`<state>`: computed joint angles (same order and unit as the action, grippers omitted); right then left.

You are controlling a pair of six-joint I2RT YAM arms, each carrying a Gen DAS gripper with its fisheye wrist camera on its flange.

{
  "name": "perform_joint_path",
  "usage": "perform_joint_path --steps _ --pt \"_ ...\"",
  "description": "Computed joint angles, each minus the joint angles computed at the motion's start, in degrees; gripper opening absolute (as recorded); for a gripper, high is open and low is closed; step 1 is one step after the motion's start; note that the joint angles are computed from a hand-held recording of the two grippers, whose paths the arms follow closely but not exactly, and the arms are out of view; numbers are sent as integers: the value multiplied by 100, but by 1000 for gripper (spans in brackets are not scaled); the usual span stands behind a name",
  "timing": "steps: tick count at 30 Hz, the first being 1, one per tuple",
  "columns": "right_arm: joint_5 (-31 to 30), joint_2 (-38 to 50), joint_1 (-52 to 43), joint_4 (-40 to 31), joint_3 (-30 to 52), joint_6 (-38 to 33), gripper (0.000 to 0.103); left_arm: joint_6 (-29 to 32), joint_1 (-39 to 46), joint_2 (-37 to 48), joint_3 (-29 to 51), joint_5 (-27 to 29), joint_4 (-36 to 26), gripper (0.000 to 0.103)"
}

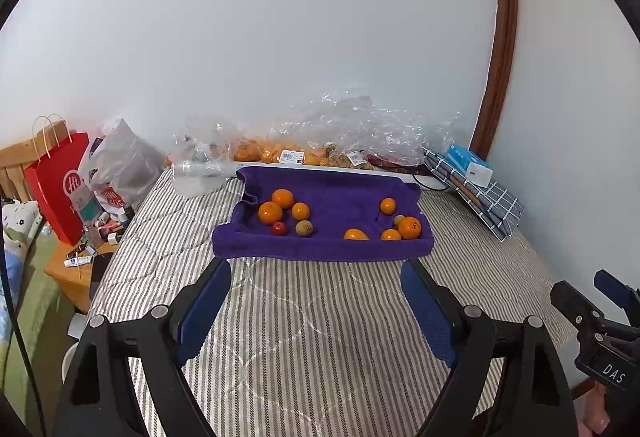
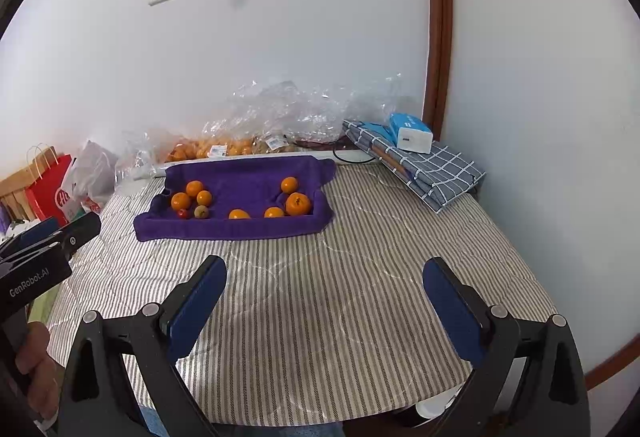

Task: Organize fruits

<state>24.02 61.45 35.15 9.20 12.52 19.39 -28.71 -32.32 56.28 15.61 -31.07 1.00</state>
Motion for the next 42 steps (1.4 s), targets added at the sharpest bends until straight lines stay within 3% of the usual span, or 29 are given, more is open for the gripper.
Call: perform_joint_path --steps 22,42 --pt "76 66 45 -101 119 34 98 59 30 18 23 117 96 86" --pt "25 768 6 112 582 19 98 441 1050 769 117 1126 881 86"
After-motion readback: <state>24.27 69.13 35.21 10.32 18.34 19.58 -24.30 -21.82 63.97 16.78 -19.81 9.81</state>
